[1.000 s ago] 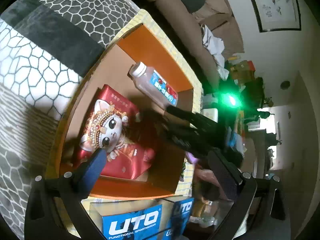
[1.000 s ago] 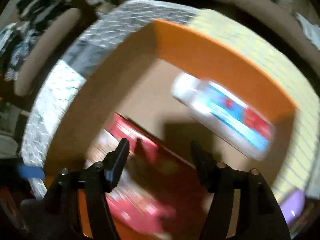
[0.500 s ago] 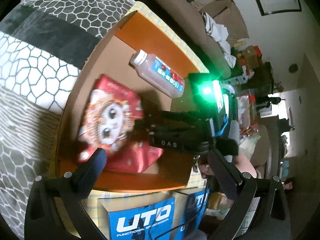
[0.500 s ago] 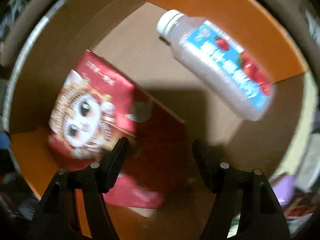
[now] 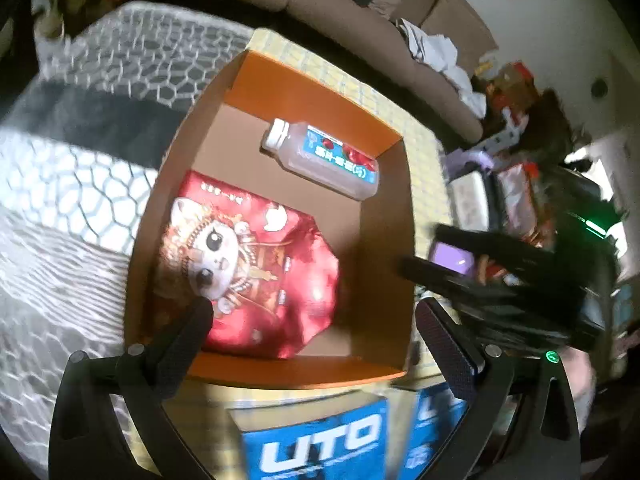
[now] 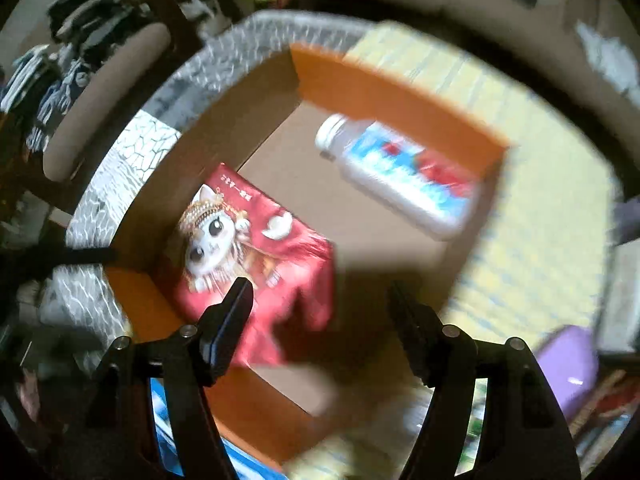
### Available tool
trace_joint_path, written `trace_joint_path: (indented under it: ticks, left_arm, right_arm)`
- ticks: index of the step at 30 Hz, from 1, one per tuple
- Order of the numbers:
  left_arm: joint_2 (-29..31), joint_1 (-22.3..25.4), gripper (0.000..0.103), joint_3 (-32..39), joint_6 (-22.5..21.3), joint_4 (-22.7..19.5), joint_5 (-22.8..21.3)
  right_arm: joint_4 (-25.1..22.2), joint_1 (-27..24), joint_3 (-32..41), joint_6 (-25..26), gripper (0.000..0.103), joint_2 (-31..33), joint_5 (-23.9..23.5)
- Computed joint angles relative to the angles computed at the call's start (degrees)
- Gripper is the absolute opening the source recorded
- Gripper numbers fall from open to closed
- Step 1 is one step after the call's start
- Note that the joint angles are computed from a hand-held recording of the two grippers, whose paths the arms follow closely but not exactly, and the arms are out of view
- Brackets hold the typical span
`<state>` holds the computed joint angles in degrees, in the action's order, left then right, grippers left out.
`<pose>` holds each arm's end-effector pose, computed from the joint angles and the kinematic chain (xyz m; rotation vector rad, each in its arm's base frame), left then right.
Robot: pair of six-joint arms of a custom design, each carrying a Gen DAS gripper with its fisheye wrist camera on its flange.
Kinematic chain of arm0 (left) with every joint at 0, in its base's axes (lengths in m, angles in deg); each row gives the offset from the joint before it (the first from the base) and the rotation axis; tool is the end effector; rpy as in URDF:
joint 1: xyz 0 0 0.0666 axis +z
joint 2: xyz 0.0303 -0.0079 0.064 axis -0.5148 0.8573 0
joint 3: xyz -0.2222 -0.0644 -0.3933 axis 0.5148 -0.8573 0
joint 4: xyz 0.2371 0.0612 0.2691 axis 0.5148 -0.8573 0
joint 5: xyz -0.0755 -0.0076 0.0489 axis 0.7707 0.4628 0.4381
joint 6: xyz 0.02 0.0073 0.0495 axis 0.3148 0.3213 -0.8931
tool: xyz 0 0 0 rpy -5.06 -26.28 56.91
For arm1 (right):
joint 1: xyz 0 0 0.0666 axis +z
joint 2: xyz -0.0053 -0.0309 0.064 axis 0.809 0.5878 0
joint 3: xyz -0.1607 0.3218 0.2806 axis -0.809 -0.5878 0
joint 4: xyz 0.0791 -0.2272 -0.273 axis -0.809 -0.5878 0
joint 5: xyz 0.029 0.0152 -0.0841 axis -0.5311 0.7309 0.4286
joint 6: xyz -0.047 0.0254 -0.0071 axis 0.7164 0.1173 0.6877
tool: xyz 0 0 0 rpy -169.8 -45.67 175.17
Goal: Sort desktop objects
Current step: 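Lower the gift bag into the box beside the bottle and release, then grasp the wrapped roll of tape on the cloth with the right gripper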
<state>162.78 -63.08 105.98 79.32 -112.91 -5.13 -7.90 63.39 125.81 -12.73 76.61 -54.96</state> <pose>0.4547 -0.2867 0.4349 -0.5371 2.5789 -0.6234 0.5900 0.1061 0.4324 -1.0228 2.6166 0.2772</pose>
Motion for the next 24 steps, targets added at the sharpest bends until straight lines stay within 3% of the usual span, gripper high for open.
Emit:
trace_joint_path:
  ticks: [3, 6, 11, 17, 21, 24]
  left_arm:
    - [1.34, -1.39, 0.103, 2.50, -2.94, -3.46, -3.47]
    - [2.49, -2.75, 0.103, 4.17, -3.62, -5.13, -4.98]
    - [5.17, -6.56, 0.103, 9.27, -5.82, -9.45, -7.81]
    - [9.90, -11.59, 0.103, 16.56, -10.60, -11.25, -10.68]
    - [11.35, -12.99, 0.103, 17.52, -9.41, -9.61, -11.21]
    - [10.93, -12.86, 0.103, 16.08, -7.55, -8.30, -11.08]
  right_arm:
    - [0.02, -4.08, -2.54, 1.66, 0.095, -3.21, -4.01]
    - [-1.36, -8.00, -3.66, 2.05, 0.103, -4.42, -6.83]
    - [1.01, -14.55, -7.45, 2.00, 0.103, -6.49, -8.62]
    - [5.33, -22.39, -11.09, 0.81, 0.103, -7.77, -8.26]
    - [8.43, -23.90, -13.95, 1.30, 0.103, -7.81, -8.75]
    - [10.76, -22.45, -16.09, 4.84, 0.103, -7.93, -8.50]
